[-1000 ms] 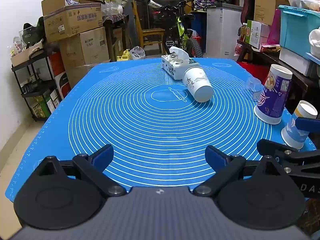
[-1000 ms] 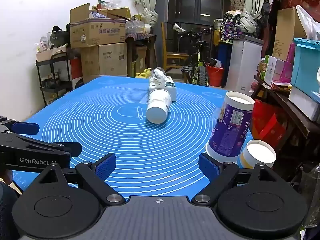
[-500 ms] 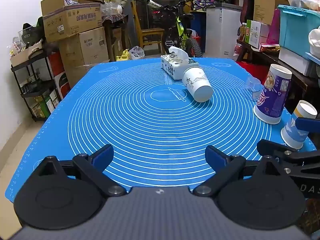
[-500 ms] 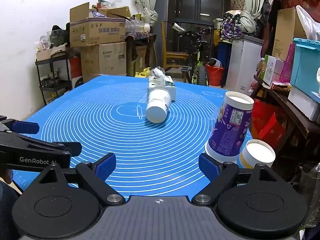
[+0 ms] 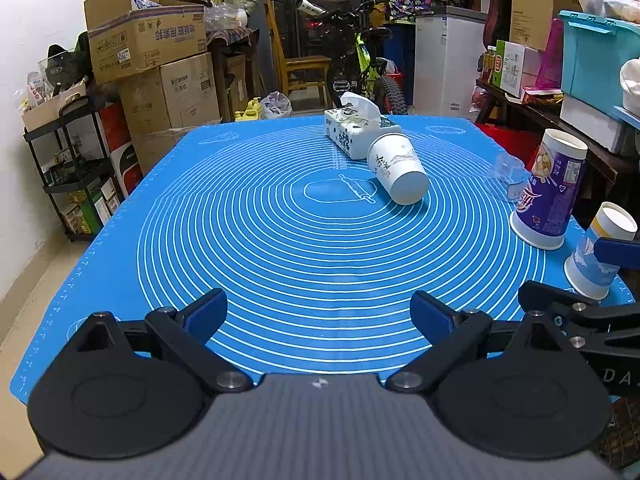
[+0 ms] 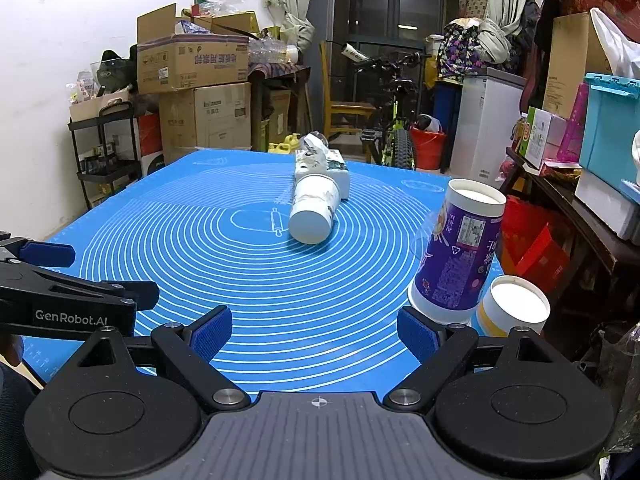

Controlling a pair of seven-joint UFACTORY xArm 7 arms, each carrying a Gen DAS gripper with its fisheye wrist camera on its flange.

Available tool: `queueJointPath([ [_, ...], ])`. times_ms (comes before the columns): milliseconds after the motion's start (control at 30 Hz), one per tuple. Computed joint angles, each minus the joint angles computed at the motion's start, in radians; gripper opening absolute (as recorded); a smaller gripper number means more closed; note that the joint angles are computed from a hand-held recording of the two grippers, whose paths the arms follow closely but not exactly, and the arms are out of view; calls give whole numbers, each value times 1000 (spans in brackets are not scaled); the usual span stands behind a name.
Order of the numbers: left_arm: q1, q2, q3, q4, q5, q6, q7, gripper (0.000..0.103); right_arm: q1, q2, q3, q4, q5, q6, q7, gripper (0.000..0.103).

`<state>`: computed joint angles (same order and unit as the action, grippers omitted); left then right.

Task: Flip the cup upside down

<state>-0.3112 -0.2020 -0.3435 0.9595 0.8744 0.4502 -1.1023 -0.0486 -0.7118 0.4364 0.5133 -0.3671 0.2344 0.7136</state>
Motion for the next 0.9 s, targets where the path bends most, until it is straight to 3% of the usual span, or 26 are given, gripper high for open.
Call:
queueJointPath([
  [900, 3, 0, 1, -3, -1, -6, 10, 97, -15, 25, -1, 8, -12, -13, 4, 90],
])
